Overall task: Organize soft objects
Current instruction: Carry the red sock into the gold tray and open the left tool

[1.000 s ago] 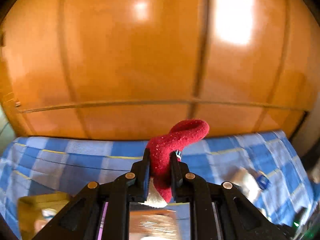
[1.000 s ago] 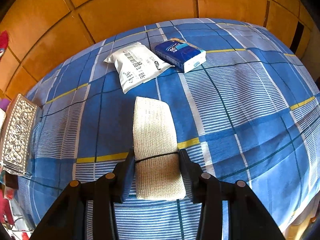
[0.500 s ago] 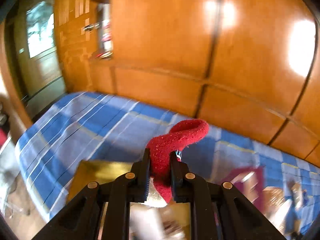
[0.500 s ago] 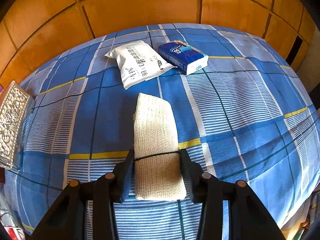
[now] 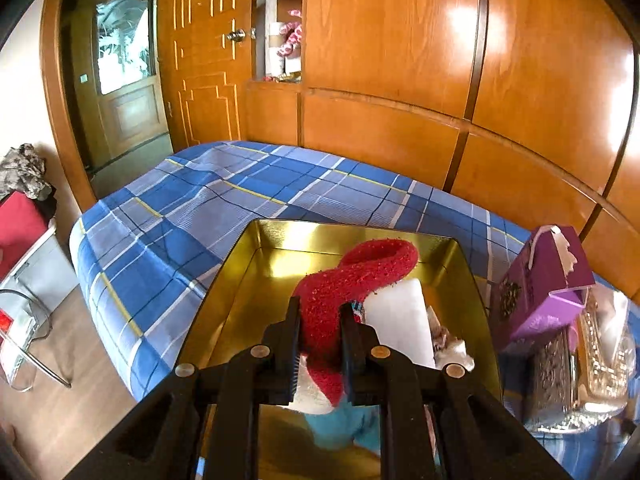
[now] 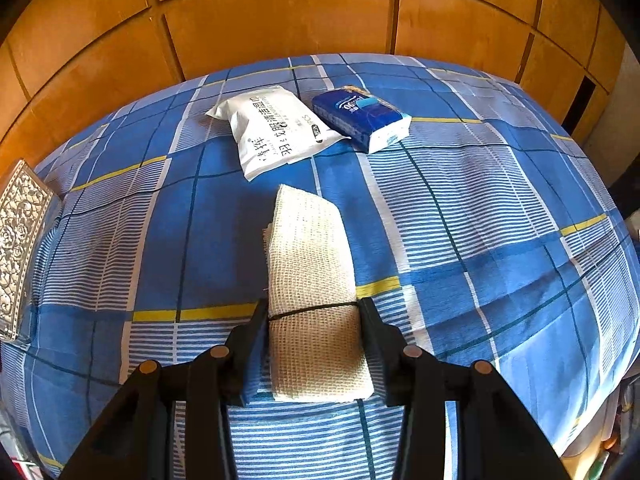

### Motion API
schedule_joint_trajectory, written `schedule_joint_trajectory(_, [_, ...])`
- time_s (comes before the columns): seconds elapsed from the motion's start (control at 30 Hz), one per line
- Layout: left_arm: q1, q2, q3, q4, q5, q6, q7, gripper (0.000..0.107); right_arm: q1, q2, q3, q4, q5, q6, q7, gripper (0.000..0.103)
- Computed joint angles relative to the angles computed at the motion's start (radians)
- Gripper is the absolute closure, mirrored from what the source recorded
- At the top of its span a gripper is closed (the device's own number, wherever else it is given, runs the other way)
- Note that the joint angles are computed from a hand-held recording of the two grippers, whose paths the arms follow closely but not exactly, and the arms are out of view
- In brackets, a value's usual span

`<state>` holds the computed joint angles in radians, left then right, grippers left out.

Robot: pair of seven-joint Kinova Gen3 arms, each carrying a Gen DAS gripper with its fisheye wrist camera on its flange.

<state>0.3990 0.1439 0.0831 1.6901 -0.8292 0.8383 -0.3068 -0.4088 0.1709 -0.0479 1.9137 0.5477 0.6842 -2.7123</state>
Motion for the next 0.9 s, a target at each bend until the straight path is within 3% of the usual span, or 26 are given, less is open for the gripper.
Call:
schedule_joint_trajectory(0.3, [0.045,-0.024,0.034,0.043,-0.092,0.018,0.078,0.091,-0.021,0.003,0.000,0.008,0.053,0.010,-0.056,0.060])
schedule_joint_trajectory(0.9, [0.040,-0.007,0.040,0.044,0.003,-0.031,0.005,0.089,-0.043,0.003,-0.005,0.019,0.117,0.023,-0.143,0.060])
